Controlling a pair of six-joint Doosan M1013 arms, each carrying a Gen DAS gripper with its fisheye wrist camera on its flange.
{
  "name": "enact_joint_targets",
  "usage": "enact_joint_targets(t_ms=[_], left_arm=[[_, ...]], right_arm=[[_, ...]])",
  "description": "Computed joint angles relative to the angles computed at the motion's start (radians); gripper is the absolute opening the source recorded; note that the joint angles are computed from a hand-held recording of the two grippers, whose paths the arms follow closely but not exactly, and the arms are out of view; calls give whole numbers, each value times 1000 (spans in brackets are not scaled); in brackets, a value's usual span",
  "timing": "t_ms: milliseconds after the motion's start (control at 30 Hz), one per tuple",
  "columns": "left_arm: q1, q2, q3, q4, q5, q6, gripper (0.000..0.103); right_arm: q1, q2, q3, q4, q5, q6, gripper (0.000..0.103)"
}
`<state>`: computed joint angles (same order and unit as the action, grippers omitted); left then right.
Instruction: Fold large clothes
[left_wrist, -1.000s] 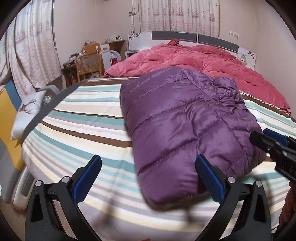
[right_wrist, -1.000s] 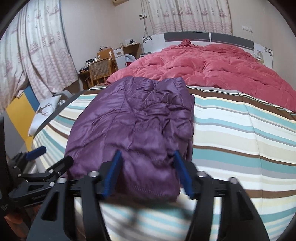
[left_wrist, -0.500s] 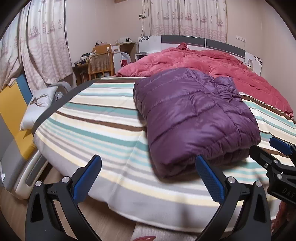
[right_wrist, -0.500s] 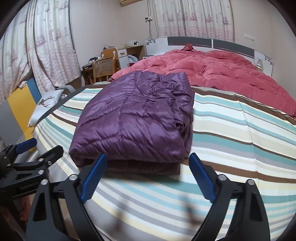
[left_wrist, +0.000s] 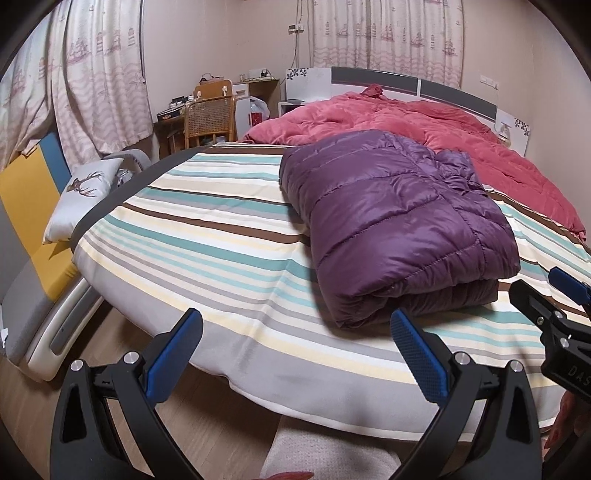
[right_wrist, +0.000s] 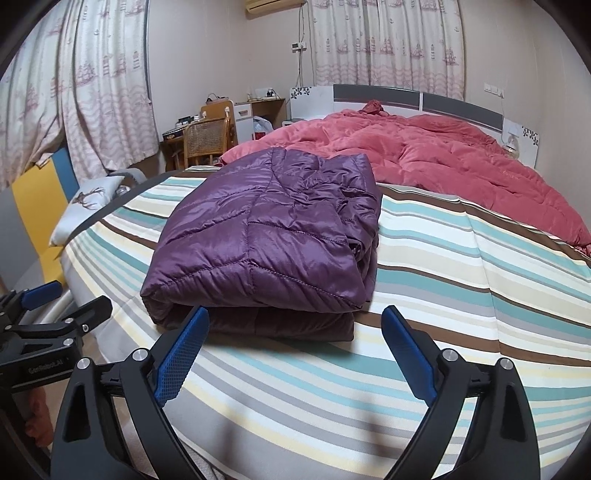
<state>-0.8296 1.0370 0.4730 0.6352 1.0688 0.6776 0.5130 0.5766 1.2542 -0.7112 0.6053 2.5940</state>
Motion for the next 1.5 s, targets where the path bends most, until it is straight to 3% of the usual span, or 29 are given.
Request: enact_joint_targets(t_ms=[1500], left_arm=[[0,-1,4,-47,-12,46,101]], right_arm=[[0,1,3,23,-4,2,94]])
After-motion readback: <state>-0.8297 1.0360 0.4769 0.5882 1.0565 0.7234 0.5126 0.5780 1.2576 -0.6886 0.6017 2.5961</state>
